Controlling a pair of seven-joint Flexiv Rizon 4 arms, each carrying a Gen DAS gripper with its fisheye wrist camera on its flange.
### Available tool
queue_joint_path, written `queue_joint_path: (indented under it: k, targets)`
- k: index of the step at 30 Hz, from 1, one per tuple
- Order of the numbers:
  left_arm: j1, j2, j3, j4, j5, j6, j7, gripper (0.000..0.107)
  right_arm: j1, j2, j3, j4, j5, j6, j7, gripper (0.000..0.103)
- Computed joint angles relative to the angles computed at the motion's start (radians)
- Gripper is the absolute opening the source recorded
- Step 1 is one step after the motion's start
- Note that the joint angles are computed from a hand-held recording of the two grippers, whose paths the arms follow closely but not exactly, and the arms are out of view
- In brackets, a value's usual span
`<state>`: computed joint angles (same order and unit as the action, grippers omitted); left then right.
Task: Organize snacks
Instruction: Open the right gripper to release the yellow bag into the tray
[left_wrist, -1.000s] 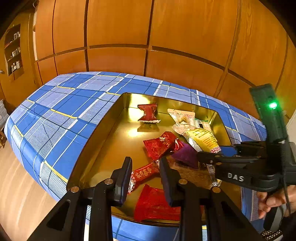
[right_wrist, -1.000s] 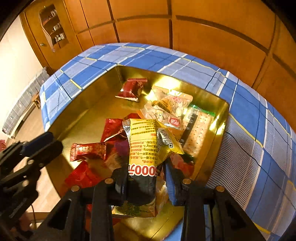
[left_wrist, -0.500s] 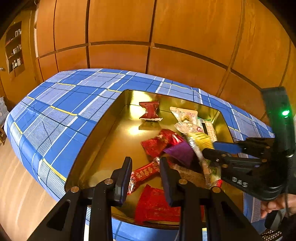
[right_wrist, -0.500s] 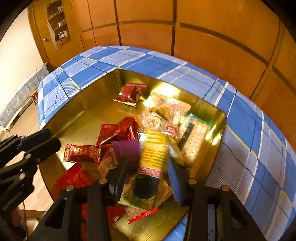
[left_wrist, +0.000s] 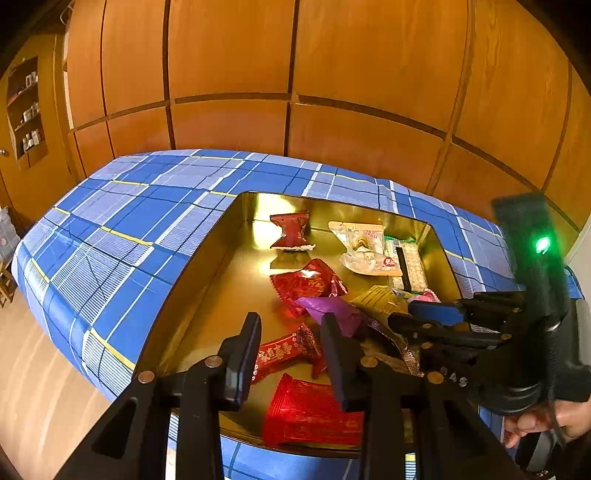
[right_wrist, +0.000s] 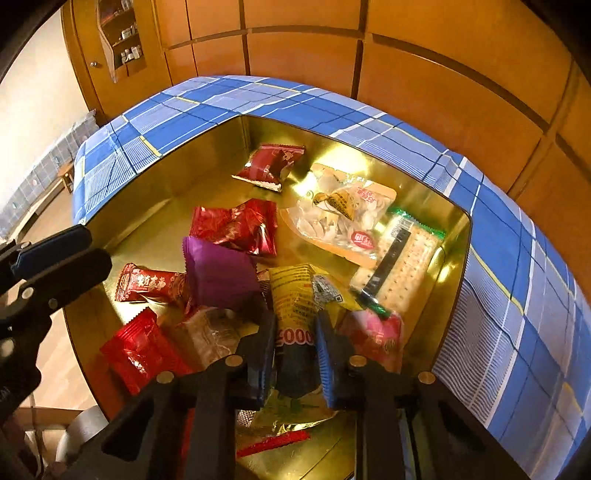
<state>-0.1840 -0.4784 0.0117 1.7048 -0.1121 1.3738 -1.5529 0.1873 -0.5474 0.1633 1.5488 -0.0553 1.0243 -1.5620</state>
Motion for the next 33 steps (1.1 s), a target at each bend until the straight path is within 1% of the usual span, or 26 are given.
queue_joint_path:
  k: [2, 3, 8, 9, 12, 14, 18, 19, 22, 24, 25, 27, 29, 30, 31, 32, 33]
  targets:
    - [-0.008, 0.002, 0.008, 0.000, 0.008, -0.001, -0.007, 0.034, -0.018, 0.004, 0.018, -0.008, 0.039, -0.009, 0.004, 0.025]
    - [-0.010, 0.003, 0.010, 0.000, 0.010, -0.001, -0.011, 0.034, -0.025, 0.010, 0.026, -0.003, 0.056, 0.002, 0.001, 0.025]
    - [-0.026, 0.011, 0.028, 0.002, 0.034, 0.008, -0.037, 0.034, -0.018, 0.048, 0.021, 0.048, 0.062, 0.068, 0.009, 0.026]
    - [-0.032, 0.014, 0.034, 0.004, 0.041, 0.013, -0.044, 0.034, -0.009, 0.058, 0.010, 0.065, 0.051, 0.087, 0.022, 0.026]
    - [-0.037, 0.019, 0.038, 0.009, 0.053, 0.027, -0.053, 0.034, 0.009, 0.087, -0.017, 0.116, 0.021, 0.143, 0.077, 0.035]
    - [-0.040, 0.021, 0.039, 0.012, 0.058, 0.037, -0.058, 0.034, 0.005, 0.106, -0.016, 0.145, 0.021, 0.167, 0.105, 0.045]
    - [-0.042, 0.030, 0.034, 0.027, 0.062, 0.058, -0.061, 0.034, 0.022, 0.148, -0.049, 0.224, -0.023, 0.232, 0.198, 0.045]
    - [-0.044, 0.032, 0.035, 0.031, 0.064, 0.066, -0.063, 0.034, 0.028, 0.158, -0.060, 0.246, -0.039, 0.250, 0.226, 0.046]
    - [-0.054, 0.039, 0.039, 0.040, 0.070, 0.083, -0.068, 0.034, 0.060, 0.194, -0.119, 0.326, -0.118, 0.322, 0.346, 0.056]
    - [-0.068, 0.041, 0.051, 0.039, 0.077, 0.082, -0.078, 0.035, 0.090, 0.222, -0.172, 0.392, -0.188, 0.379, 0.449, 0.056]
    - [-0.087, 0.041, 0.073, 0.036, 0.093, 0.083, -0.093, 0.035, 0.103, 0.233, -0.196, 0.416, -0.225, 0.395, 0.497, 0.057]
    - [-0.103, 0.043, 0.089, 0.039, 0.110, 0.096, -0.113, 0.035, 0.117, 0.252, -0.228, 0.461, -0.292, 0.425, 0.579, 0.060]
    - [-0.089, 0.051, 0.068, 0.053, 0.104, 0.113, -0.107, 0.035, 0.120, 0.263, -0.246, 0.491, -0.347, 0.449, 0.636, 0.063]
    - [-0.091, 0.052, 0.070, 0.056, 0.104, 0.117, -0.110, 0.036, 0.126, 0.270, -0.263, 0.506, -0.381, 0.459, 0.670, 0.063]
    - [-0.111, 0.051, 0.094, 0.052, 0.115, 0.116, -0.128, 0.036, 0.123, 0.274, -0.266, 0.515, -0.402, 0.466, 0.691, 0.063]
    - [-0.131, 0.049, 0.120, 0.044, 0.129, 0.111, -0.149, 0.040, 0.118, 0.278, -0.266, 0.523, -0.419, 0.473, 0.709, 0.063]
    - [-0.170, 0.044, 0.170, 0.028, 0.157, 0.096, -0.187, 0.048, 0.119, 0.282, -0.275, 0.531, -0.442, 0.481, 0.732, 0.064]
